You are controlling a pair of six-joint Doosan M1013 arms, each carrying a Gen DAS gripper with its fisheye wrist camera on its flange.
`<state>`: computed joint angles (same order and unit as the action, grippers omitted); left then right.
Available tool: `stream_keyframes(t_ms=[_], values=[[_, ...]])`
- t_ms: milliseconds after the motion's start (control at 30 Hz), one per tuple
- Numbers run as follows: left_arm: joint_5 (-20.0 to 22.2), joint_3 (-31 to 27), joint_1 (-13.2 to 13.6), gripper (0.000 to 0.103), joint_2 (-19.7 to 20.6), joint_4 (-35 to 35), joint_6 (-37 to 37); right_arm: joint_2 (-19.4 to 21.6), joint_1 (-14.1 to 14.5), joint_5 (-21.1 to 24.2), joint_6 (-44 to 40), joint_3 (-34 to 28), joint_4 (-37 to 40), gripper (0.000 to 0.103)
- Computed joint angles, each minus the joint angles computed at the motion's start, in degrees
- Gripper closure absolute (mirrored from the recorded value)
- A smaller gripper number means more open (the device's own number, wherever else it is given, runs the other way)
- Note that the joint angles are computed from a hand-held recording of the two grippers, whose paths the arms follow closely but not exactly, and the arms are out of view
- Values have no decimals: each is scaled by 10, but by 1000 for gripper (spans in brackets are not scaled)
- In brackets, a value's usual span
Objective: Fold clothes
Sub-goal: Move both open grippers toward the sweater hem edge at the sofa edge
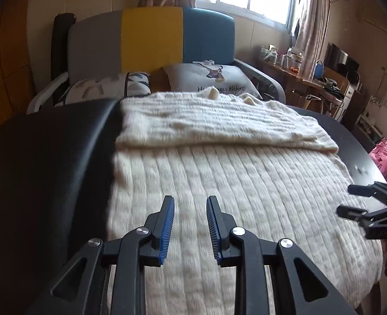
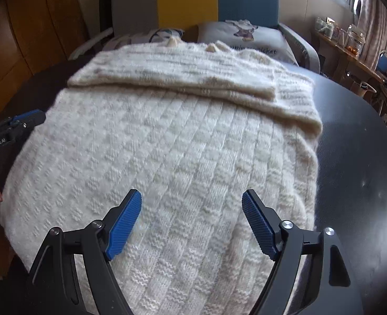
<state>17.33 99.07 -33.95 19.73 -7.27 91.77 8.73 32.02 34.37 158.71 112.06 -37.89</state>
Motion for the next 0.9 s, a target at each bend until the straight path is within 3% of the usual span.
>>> stream_keyframes(t_ms=[167, 233, 333, 500, 533, 600, 700, 900], values=[[51, -44, 2, 78, 33, 42, -41, -1, -33, -14, 17, -6, -7, 21], [83, -60, 0, 78, 48, 87, -77, 3, -56, -37, -16, -6, 36, 21], [69, -50, 4, 78, 47, 72, -47, 15, -83, -25, -105, -10, 134, 21], [53, -46, 13, 78, 39, 5, 1, 7, -80, 3, -123, -11, 112, 22], [49, -45, 11, 78, 38, 5, -3, 1, -79, -10, -126, -7, 113, 22], [57, -46, 2, 78, 43, 71, -38, -4, -76, -23, -148, -3, 131, 22], [63, -49, 3, 78, 46, 65, -32, 4, -76, -8, -214, -2, 195, 21], [39, -19, 9, 78, 19, 58, -38, -34, -59, -4, -134, 25, 142, 21]])
